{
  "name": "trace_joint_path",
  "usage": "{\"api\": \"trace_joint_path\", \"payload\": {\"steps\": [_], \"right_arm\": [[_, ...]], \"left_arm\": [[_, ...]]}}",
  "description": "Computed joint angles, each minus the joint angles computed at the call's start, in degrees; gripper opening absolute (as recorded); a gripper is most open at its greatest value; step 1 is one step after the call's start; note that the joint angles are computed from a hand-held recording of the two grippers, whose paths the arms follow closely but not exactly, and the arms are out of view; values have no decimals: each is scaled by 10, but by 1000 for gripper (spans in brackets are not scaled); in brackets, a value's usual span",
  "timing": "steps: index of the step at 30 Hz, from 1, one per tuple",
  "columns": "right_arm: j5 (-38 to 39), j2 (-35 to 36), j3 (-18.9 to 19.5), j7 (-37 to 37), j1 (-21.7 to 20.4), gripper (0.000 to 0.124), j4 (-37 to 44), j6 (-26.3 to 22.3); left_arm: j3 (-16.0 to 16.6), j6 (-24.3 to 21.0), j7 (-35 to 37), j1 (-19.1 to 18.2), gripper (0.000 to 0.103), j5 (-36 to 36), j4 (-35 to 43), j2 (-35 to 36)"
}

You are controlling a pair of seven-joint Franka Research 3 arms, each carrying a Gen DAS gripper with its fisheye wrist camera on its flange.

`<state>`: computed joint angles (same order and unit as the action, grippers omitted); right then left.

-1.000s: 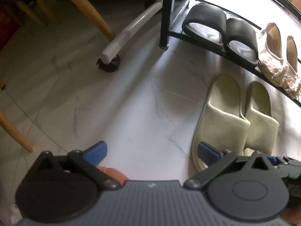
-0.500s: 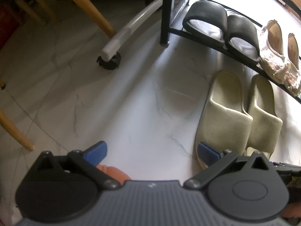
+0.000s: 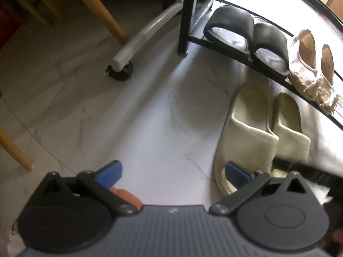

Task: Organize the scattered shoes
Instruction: 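Lower the open right tool over the heels of both cream slides, then close the right tool on both cream slide heels and lift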

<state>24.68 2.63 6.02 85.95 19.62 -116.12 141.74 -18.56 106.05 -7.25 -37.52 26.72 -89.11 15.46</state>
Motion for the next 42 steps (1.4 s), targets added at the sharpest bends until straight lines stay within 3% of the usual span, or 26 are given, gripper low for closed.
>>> {"api": "trace_joint_path", "payload": {"steps": [4, 7, 10, 13, 15, 29, 35, 37, 40, 42], "right_arm": [[20, 74, -5, -2, -12, 103, 118, -78], [-58, 136, -10, 24, 3, 103, 196, -116], [-139, 188, -15, 26, 26, 103, 256, -132], [-147, 221, -12, 22, 29, 103, 296, -160], [-142, 246, -11, 32, 30, 103, 331, -205], [-140, 268, -15, 62, 38, 103, 375, -292], [-142, 291, -23, 130, 47, 95, 415, -306], [-147, 302, -26, 156, 48, 88, 431, -319], [-170, 315, -34, 186, 55, 68, 450, -345], [-177, 320, -33, 190, 55, 65, 456, -351]], "left_arm": [[2, 6, -3, 2, 102, 7, -5, -6], [2, -10, 3, 2, 102, 6, 5, 3], [3, 10, 2, 13, 102, -14, -11, -1], [4, 29, 0, 21, 102, -25, -23, -5], [4, 30, 1, 22, 102, -24, -22, -4], [3, 57, -11, 26, 102, -21, -41, -17], [2, 66, -16, 31, 102, -27, -49, -20], [2, 67, -16, 32, 102, -28, -48, -19], [2, 70, -14, 32, 102, -27, -46, -18], [2, 72, -12, 32, 102, -26, -46, -17]]}}
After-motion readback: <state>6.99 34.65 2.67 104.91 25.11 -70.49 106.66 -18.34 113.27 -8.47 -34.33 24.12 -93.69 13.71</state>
